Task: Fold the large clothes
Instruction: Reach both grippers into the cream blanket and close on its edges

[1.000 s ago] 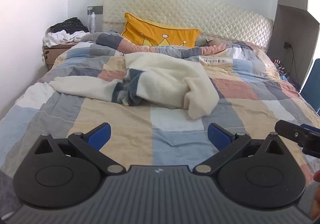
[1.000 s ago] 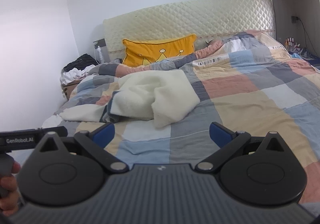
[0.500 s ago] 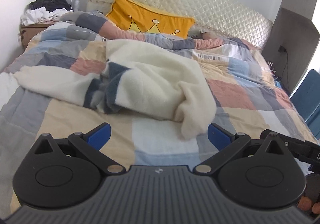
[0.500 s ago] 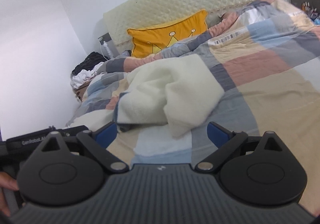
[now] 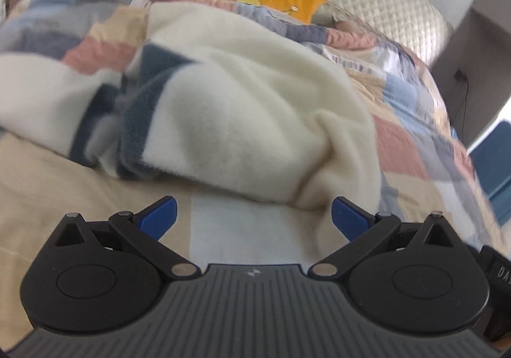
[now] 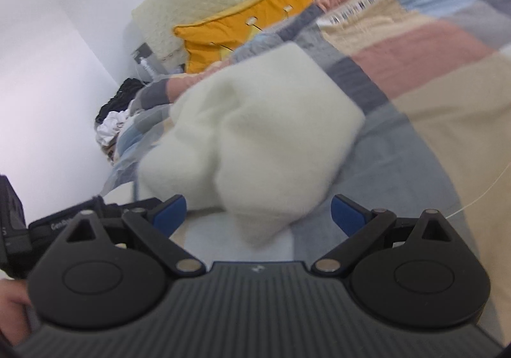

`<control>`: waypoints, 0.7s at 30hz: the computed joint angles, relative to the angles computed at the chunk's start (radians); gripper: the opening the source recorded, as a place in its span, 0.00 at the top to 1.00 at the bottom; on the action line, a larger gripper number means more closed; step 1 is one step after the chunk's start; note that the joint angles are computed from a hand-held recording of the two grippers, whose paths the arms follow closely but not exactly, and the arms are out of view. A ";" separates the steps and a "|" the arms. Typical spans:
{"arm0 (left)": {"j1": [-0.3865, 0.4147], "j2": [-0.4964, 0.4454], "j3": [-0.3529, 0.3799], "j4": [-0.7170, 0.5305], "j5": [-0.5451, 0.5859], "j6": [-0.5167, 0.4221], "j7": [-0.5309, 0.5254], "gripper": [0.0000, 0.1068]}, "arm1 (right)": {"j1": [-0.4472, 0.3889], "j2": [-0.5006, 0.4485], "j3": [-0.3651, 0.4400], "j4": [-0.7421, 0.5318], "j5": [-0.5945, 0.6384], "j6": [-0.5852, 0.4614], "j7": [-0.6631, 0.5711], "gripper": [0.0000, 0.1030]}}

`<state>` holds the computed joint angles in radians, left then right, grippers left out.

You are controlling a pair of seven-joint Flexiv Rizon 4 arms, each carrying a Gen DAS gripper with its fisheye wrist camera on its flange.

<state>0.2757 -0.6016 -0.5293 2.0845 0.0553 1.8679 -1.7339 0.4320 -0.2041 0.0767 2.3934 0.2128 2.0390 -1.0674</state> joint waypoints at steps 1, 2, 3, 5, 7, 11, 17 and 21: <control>0.016 -0.034 -0.017 -0.020 0.005 0.005 0.002 0.04 | -0.063 -0.034 0.042 -0.011 -0.053 0.014 0.050 0.04; 0.048 -0.071 -0.050 -0.035 0.022 0.010 0.009 0.04 | -0.119 -0.066 0.077 -0.024 -0.109 0.025 0.098 0.04; 0.073 -0.101 -0.076 -0.040 0.039 0.022 0.014 0.04 | -0.153 -0.096 0.093 -0.041 -0.150 0.038 0.133 0.04; 0.093 -0.158 -0.099 -0.074 0.048 0.024 0.016 0.04 | -0.168 -0.137 0.092 -0.065 -0.185 0.052 0.170 0.04; 0.134 -0.213 -0.148 -0.089 0.068 0.033 0.014 0.04 | -0.223 -0.175 0.121 -0.083 -0.274 0.063 0.215 0.04; 0.128 -0.279 -0.143 -0.143 0.058 0.072 -0.030 0.17 | -0.268 -0.231 0.133 -0.110 -0.389 0.078 0.263 0.03; 0.217 -0.369 -0.231 -0.174 0.126 0.093 -0.099 0.54 | -0.188 -0.227 0.063 -0.117 -0.352 0.055 0.234 0.23; 0.191 -0.320 -0.196 -0.161 0.161 0.120 -0.097 0.73 | -0.144 -0.216 0.022 -0.111 -0.309 0.031 0.181 0.53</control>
<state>0.4664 -0.9214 -0.7257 1.9231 0.2161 1.9880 -1.8310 0.2882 -0.4205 0.0992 2.2821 -0.0961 2.0702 -0.8867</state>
